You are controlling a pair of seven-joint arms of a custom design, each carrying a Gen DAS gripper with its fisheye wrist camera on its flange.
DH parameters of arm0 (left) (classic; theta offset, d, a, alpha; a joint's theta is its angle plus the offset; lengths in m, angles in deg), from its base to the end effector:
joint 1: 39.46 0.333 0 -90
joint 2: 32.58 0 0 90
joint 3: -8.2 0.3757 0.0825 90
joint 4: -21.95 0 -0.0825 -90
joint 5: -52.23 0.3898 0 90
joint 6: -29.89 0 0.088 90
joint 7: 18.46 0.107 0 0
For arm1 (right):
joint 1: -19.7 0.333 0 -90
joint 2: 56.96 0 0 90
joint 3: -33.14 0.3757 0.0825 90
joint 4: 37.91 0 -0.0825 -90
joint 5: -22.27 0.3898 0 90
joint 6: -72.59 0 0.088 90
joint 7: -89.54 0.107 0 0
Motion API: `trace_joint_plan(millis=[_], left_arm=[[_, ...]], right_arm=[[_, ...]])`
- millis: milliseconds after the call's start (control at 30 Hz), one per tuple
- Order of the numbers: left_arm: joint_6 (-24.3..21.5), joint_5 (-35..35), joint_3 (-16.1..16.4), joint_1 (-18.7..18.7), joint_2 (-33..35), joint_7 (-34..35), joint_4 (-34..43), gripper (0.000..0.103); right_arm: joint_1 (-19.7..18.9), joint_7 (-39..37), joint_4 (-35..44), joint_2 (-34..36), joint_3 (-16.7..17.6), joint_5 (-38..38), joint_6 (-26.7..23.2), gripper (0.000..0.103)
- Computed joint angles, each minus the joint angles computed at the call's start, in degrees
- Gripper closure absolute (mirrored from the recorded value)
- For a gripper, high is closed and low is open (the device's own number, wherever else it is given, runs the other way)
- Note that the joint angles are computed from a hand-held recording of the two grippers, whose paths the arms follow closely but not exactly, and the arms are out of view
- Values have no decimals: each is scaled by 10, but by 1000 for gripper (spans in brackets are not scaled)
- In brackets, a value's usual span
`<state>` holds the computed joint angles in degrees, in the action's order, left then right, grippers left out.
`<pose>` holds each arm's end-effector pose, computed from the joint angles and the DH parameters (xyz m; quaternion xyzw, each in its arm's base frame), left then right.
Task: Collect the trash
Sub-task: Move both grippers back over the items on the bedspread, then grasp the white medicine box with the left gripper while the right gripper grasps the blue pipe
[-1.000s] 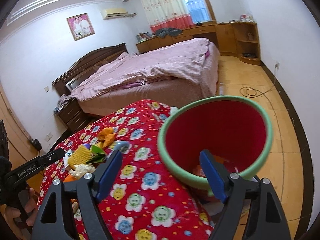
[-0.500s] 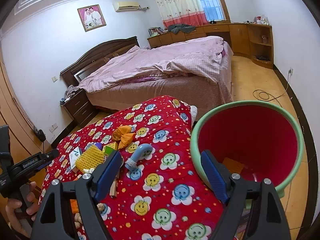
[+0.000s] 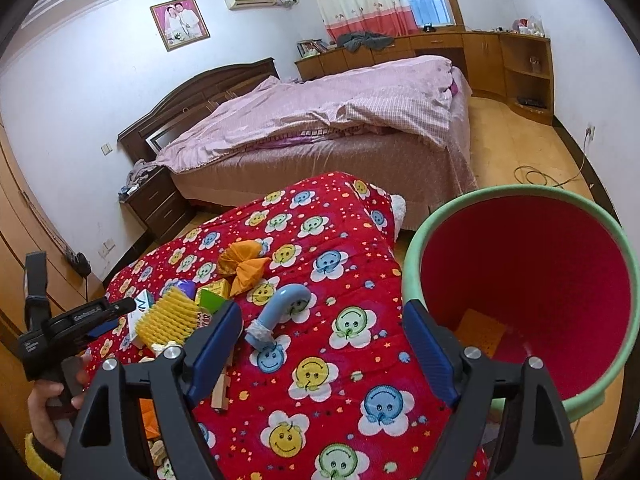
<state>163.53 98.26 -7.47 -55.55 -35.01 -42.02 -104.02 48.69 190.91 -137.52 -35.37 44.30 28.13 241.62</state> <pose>0.4693 -0.2782 0.4789 -0.8953 0.3093 -0.2141 0.2385 0.5754 0.4466 0.5175 -0.7511 0.5169 -0.0781 0.4032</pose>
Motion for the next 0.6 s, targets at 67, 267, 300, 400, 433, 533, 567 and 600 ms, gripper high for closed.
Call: trace_joint_plan(millis=[67, 267, 300, 400, 433, 533, 567, 600], left_arm=[[5, -8, 3, 2, 11, 6, 4, 46], [-15, -13, 12, -5, 40, 30, 27, 43], [-19, -14, 13, -6, 45, 34, 31, 43], [-20, -14, 18, -10, 52, 42, 35, 43], [-23, -12, 19, -11, 52, 44, 36, 43], [-21, -10, 21, -14, 53, 63, 35, 43], [-21, -9, 21, -15, 51, 65, 34, 43], [-16, -5, 21, -15, 48, 65, 29, 45]], right_arm=[[-2, -2, 4, 5, 2, 3, -3, 19], [-7, -9, 10, 13, 6, 11, -6, 19], [-8, -10, 11, 14, 7, 12, -7, 19], [-8, -13, 15, 17, 7, 14, -9, 19], [-8, -14, 16, 18, 8, 15, -11, 19], [-6, -16, 21, 21, 6, 13, -17, 19], [-4, -17, 23, 22, 6, 12, -19, 19], [-2, -16, 26, 23, 4, 10, -22, 19]])
